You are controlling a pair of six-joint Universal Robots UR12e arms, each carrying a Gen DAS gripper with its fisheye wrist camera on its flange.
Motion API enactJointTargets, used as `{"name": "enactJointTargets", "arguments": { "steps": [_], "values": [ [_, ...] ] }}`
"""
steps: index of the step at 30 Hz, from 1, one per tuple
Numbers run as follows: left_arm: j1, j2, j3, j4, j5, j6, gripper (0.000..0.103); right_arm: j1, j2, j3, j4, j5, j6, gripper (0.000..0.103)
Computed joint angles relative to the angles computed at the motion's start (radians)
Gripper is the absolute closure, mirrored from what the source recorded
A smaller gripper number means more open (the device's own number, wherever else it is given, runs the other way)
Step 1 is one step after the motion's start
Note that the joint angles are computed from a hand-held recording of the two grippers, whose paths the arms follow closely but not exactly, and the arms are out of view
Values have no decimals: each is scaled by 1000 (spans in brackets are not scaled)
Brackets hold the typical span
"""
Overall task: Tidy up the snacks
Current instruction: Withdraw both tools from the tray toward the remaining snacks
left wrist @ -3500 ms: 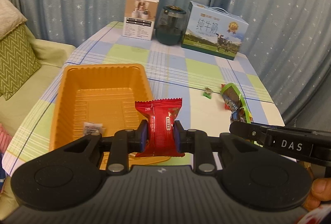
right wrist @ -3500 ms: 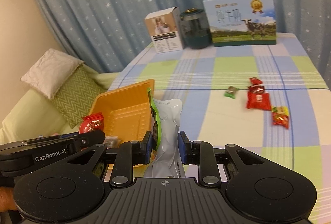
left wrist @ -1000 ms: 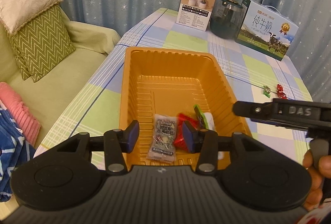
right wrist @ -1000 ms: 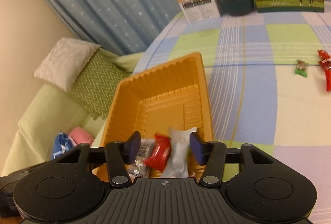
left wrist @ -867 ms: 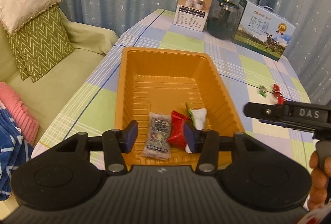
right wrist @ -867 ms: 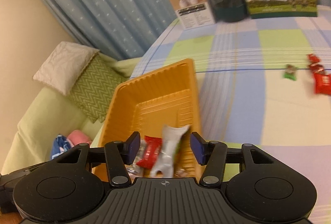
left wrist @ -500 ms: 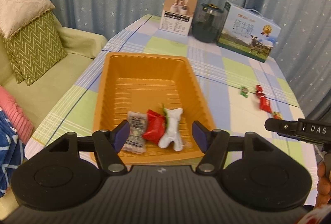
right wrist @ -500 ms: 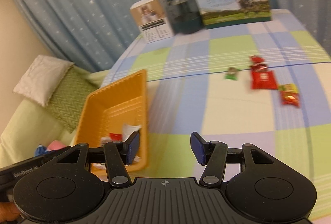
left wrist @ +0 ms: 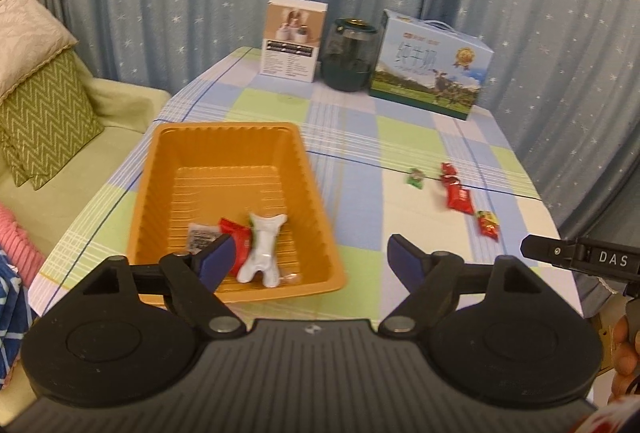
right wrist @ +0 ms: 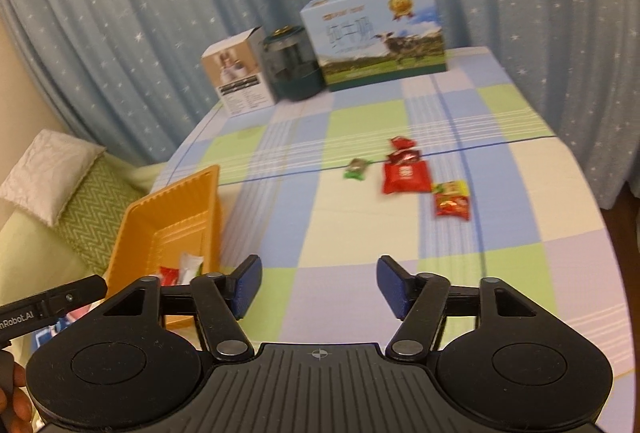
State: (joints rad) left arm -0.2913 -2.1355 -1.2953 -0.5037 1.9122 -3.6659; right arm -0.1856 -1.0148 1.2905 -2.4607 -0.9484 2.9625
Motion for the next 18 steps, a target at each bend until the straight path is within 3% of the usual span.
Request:
{"name": "enactJointTargets", "arguments": {
  "steps": [6, 18],
  "values": [
    [-14, -21, 32, 19, -38, 22, 14, -25, -7, 14, -21, -27, 17, 30],
    [-37, -116, 172, -23, -86, 86, 14, -68, 16, 1, -51, -83, 68, 30]
  ]
}}
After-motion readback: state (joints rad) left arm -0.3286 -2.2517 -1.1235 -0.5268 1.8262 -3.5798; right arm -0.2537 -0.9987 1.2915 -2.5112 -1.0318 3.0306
